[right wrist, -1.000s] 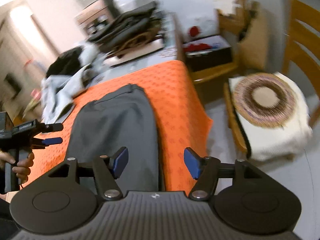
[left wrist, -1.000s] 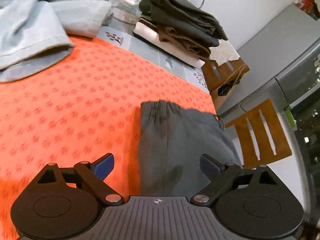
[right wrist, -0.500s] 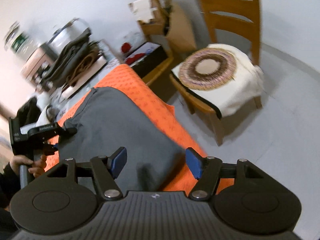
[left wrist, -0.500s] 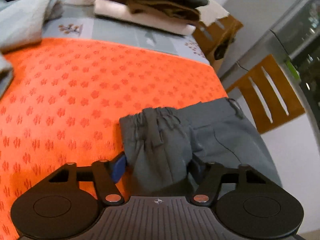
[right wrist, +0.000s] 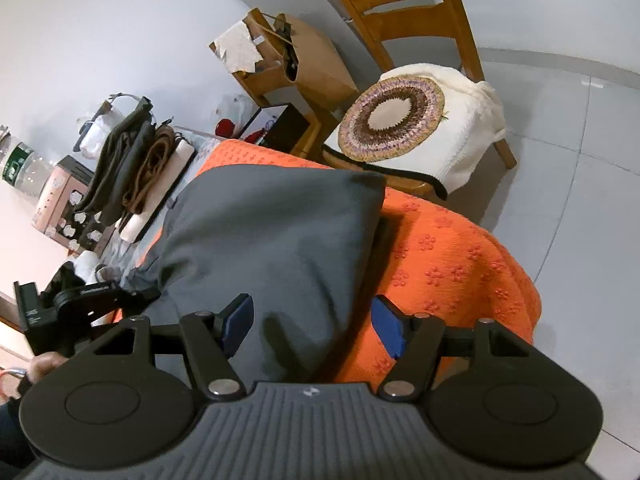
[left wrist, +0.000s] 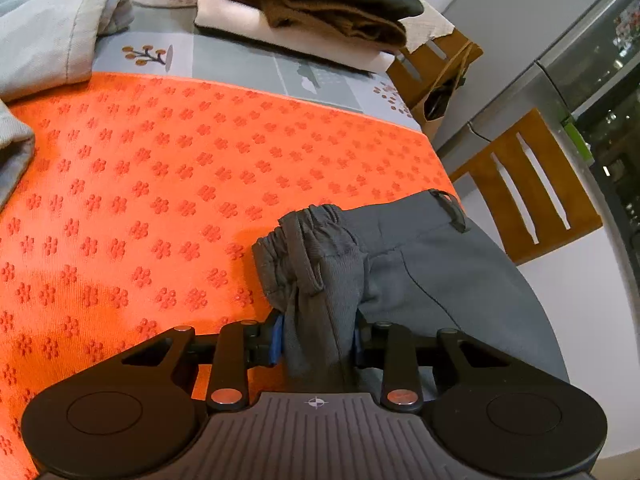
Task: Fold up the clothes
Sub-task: 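Grasp the folded trousers with the left tool while the right tool grasps the other end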
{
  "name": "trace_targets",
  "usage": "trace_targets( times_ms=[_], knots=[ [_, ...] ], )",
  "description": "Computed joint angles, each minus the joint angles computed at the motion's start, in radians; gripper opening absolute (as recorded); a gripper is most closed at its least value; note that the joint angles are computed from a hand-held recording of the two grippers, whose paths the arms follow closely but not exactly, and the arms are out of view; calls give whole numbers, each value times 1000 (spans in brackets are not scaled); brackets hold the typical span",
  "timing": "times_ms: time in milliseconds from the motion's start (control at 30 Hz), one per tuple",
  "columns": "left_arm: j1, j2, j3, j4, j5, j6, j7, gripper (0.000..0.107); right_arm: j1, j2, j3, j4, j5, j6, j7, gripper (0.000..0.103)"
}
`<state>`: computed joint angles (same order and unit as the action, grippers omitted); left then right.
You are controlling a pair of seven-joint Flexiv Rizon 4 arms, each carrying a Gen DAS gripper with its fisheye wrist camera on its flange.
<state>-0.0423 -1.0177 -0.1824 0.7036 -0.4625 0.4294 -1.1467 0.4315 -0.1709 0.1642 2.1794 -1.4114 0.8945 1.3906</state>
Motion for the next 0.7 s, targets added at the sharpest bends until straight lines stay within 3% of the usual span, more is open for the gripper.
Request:
trace_targets(
  times_ms=[133,367,467,633,700],
  knots=[
    [-3,-6,3,-16,9,-13,15,34,11,-22,-8,-13,-12,-47,44,73],
    [-7,-4,10,-20,20,-17,14,35,32,-34,-1,-45,98,-117,-58,68],
    [-8,0,11,-17,25,-15,19,35,31,-22,-9,-30,93,-152,-32,69],
    [-13,4,17,-15,36,-13,26,35,-9,-15,-24,-8,59,-106,-14,70],
    [-13,4,18,-18,37,-19,21,35,-15,-12,-24,-6,35,-96,-6,63]
  ],
)
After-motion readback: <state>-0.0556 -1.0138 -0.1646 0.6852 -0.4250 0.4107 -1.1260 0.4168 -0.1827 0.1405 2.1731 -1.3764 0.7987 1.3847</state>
